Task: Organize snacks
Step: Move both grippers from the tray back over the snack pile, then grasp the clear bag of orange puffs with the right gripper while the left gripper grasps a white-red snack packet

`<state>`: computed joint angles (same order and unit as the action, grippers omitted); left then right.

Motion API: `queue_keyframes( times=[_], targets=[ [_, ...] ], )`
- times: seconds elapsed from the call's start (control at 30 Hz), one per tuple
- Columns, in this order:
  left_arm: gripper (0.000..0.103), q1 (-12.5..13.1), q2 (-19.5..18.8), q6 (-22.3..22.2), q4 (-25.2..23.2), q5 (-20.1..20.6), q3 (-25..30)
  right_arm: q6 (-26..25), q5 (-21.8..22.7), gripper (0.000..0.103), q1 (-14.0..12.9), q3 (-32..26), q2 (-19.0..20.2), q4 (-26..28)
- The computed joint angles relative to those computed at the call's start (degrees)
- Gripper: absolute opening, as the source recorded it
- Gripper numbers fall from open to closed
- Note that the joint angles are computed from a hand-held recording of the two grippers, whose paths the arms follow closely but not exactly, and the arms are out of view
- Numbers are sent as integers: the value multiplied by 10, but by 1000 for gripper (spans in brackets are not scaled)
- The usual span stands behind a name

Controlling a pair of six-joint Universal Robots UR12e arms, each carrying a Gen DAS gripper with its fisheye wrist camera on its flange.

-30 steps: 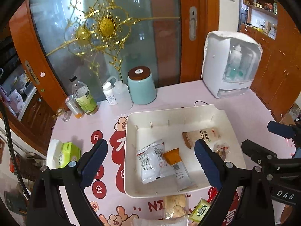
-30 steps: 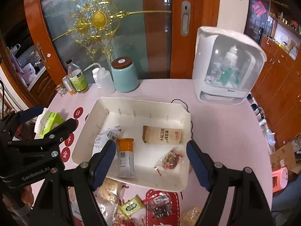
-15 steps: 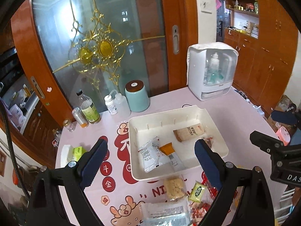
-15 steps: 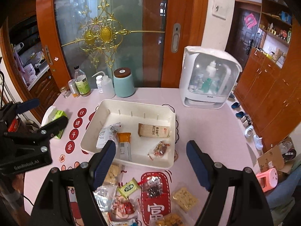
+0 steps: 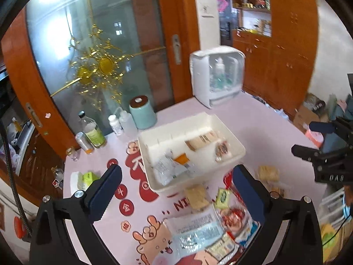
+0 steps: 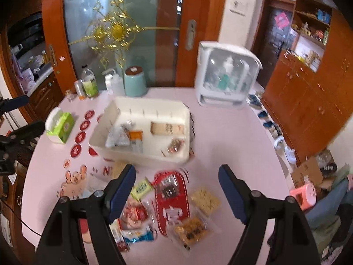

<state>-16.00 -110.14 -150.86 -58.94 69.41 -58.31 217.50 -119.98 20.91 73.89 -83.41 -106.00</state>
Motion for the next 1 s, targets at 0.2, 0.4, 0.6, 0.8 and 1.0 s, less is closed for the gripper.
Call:
queue_keyframes(
  times=[0.2,0.4,0.6,0.8,1.0],
  targets=[
    [100,0,28,52,-39,-21,-65,90,33,78,-3,76,-42,30],
    [100,-9,36,63,-108,7,-116,175,108,78,-19,147,-75,23],
    [99,-16,38,70,-129,30,-160,248,185,78,-40,212,-98,-11],
    [91,-30,29,111,-121,93,-182,290,246,78,-67,254,-106,-35],
    [72,-36,13,121,-149,109,-172,309,276,78,-87,274,-106,-67]
  ],
)
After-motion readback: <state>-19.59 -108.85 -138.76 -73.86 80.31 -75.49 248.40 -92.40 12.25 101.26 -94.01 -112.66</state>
